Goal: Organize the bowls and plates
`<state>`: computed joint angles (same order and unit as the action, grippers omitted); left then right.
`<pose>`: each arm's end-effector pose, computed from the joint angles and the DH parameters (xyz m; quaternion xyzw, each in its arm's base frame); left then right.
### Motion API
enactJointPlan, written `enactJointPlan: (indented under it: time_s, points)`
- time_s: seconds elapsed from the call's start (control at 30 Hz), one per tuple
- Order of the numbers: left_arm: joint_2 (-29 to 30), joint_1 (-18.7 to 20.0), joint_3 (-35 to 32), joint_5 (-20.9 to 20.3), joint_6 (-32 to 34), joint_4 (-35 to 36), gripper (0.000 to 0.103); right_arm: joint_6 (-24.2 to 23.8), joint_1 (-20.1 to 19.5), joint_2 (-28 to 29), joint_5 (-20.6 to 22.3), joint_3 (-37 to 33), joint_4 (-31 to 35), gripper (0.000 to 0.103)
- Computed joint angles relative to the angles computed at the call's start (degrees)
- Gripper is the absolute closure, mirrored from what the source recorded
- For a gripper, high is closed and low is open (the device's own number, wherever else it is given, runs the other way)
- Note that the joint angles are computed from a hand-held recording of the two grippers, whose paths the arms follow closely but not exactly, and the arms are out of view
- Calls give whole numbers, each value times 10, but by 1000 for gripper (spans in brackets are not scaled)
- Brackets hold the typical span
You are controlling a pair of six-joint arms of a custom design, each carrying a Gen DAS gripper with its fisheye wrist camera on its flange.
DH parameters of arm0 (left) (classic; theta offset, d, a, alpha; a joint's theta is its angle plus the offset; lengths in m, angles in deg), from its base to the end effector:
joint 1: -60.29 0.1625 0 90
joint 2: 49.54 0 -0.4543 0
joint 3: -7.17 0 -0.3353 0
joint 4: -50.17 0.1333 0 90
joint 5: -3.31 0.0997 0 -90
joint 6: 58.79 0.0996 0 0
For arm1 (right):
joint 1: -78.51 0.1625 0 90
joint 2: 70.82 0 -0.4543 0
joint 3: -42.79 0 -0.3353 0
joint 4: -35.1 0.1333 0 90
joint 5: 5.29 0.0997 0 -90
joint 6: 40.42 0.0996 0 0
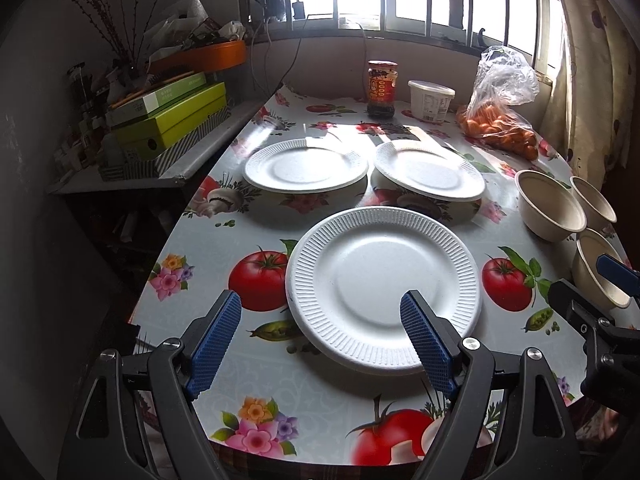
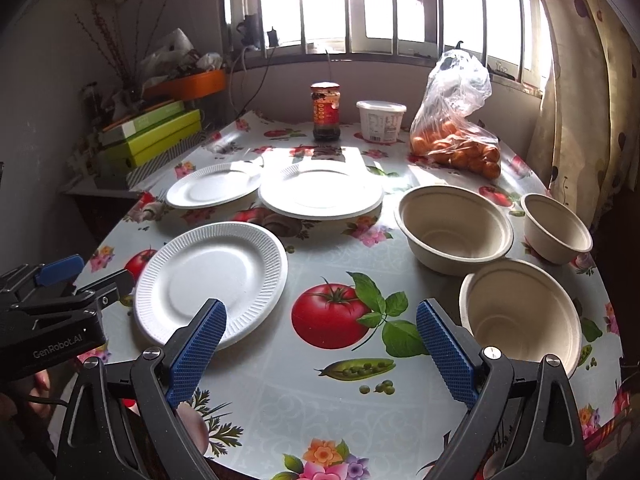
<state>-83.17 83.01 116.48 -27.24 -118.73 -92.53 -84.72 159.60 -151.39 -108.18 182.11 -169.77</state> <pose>-0.4072 -0.4080 0.0037 0.1530 0.8429 -0.3584 0.3709 0.0502 -0.3971 0.3527 0.2162 -0.8514 0.3736 0.2979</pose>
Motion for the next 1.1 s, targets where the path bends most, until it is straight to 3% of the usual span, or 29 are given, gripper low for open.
enactJointPlan:
  time_s: [0.37, 0.7, 1.1]
  points:
    - [-24, 44, -7, -7, 32, -44, 21, -4, 28, 26, 30, -77, 88, 6]
    - [-46, 82, -35, 24, 57, -32, 21, -11, 64, 65, 10, -183, 173, 6]
    - [-63, 120, -69, 5, 105, -61, 21, -18, 101, 107, 9, -305, 272, 6]
